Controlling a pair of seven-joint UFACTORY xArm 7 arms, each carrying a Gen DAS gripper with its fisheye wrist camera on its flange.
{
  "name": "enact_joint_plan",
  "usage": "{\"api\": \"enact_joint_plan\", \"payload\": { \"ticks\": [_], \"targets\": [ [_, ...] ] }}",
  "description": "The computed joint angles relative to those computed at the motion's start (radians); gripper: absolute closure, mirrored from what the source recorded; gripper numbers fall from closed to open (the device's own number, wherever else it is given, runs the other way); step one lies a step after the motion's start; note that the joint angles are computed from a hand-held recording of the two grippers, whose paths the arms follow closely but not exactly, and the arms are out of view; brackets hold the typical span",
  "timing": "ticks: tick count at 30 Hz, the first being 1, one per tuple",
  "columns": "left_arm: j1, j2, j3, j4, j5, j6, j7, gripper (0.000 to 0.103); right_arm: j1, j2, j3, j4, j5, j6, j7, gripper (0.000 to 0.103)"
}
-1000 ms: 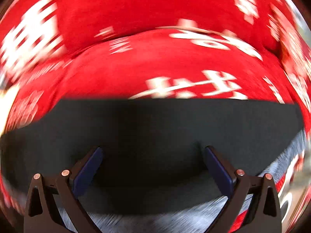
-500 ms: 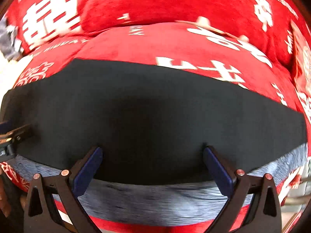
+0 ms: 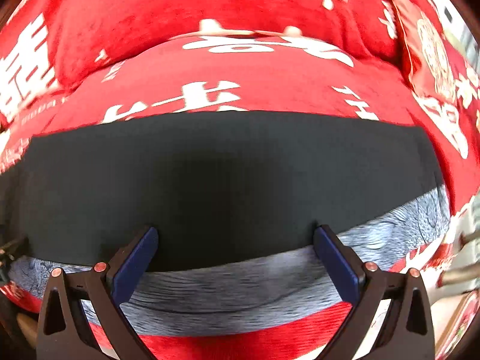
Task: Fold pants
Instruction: 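Sweep the open right gripper over the trousers toward the patterned band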
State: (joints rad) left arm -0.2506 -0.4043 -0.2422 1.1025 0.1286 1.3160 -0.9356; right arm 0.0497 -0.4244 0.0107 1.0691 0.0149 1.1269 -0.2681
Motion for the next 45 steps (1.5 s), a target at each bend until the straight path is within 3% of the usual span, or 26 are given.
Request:
{"api": "enact_joint_plan", "payload": {
  "ticks": [2,4,11,17,22,28,31,34,37,45],
  "targets": [
    [-0.007,0.026,-0.003,0.02,-0.016,-0.014,-0.002,0.0,-0.064,0.015,0.035,0.009,-0.087,-0.028,0.03,0.0],
    [-0.015,0.071,-0.018,0.062,-0.004,-0.011,-0.009,0.0,-0.061,0.04,-0.024,0.044,-0.067,-0.007,0.046,0.0],
    [-0.072,0.243,-0.023,0.229,0.041,-0.017,0.027,0.0,-0.147,0.043,-0.08,0.086,-0.088,-0.013,0.098,0.0],
    [-0.083,0.312,0.011,0.331,0.09,0.033,-0.089,0.0,-0.102,0.042,-0.073,0.087,-0.008,-0.007,-0.005,0.0],
    [-0.103,0.402,0.032,0.412,0.096,0.087,-0.095,0.0,-0.043,0.116,-0.046,0.096,0.038,-0.064,-0.101,0.0],
    [-0.15,0.514,0.052,0.544,0.117,0.122,-0.1,0.0,-0.085,0.289,-0.047,0.254,0.005,-0.068,-0.013,0.0],
    [-0.163,0.553,0.07,0.586,0.117,0.12,-0.09,0.0,-0.114,0.295,-0.061,0.308,-0.017,-0.04,0.027,0.0],
    [-0.185,0.587,0.078,0.627,0.13,0.126,-0.095,0.0,-0.135,0.219,-0.102,0.275,0.069,-0.017,-0.074,0.0],
    [-0.212,0.607,0.082,0.654,0.149,0.136,-0.102,0.0,-0.155,0.128,-0.124,0.193,0.072,-0.014,-0.145,0.0],
    [-0.285,0.669,0.09,0.745,0.189,0.192,-0.144,0.0,-0.225,0.033,-0.214,0.065,0.144,0.041,-0.183,0.0]
  ]
}}
